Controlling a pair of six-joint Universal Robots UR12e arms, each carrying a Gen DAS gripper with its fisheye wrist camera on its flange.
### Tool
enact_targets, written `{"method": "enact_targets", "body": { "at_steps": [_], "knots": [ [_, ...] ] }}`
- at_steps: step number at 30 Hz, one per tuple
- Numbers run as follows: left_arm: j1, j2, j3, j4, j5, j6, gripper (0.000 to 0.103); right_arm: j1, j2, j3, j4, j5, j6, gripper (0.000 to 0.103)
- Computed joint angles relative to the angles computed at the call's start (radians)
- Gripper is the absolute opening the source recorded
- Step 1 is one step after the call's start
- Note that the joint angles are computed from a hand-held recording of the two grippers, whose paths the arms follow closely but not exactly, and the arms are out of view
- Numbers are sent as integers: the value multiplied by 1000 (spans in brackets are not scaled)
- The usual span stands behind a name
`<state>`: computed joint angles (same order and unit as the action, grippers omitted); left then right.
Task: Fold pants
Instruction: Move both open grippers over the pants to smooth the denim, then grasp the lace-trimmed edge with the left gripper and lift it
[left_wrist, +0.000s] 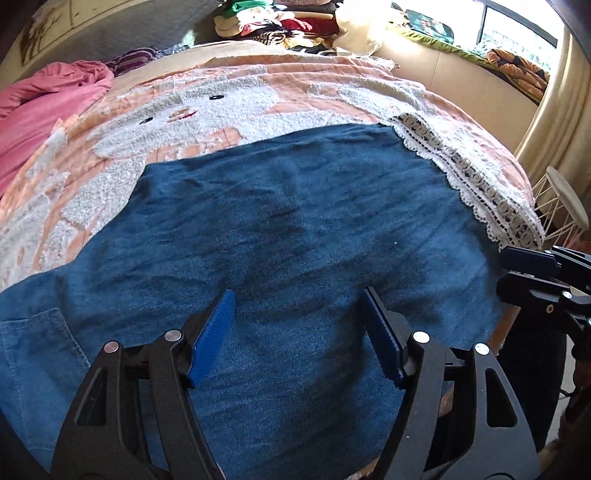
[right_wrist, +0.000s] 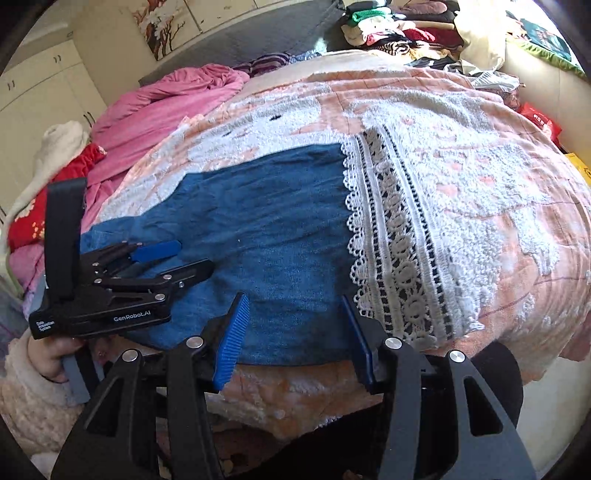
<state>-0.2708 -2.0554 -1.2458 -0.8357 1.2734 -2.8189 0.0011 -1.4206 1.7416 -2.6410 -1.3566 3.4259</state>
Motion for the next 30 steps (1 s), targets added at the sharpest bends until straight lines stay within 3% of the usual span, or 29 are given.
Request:
{"method": "enact_targets", "body": {
  "at_steps": [4, 10, 17, 26, 30],
  "knots": [
    [9, -5, 39, 28, -45, 12, 63, -23, -39, 39, -77, -19, 69, 55],
    [2, -62, 169, 15, -96, 50, 63, -38, -62, 53, -82, -85, 116, 60],
    [-33, -178, 382, -185, -171, 163, 64, -42, -53, 45, -48, -96, 131, 63],
    [-71, -341, 652, -441, -173, 233, 64, -53, -29, 38, -31, -71, 147, 63],
    [-77, -403, 762, -547, -180, 263, 59, -62, -18, 37, -30, -52, 173, 63]
  ]
}}
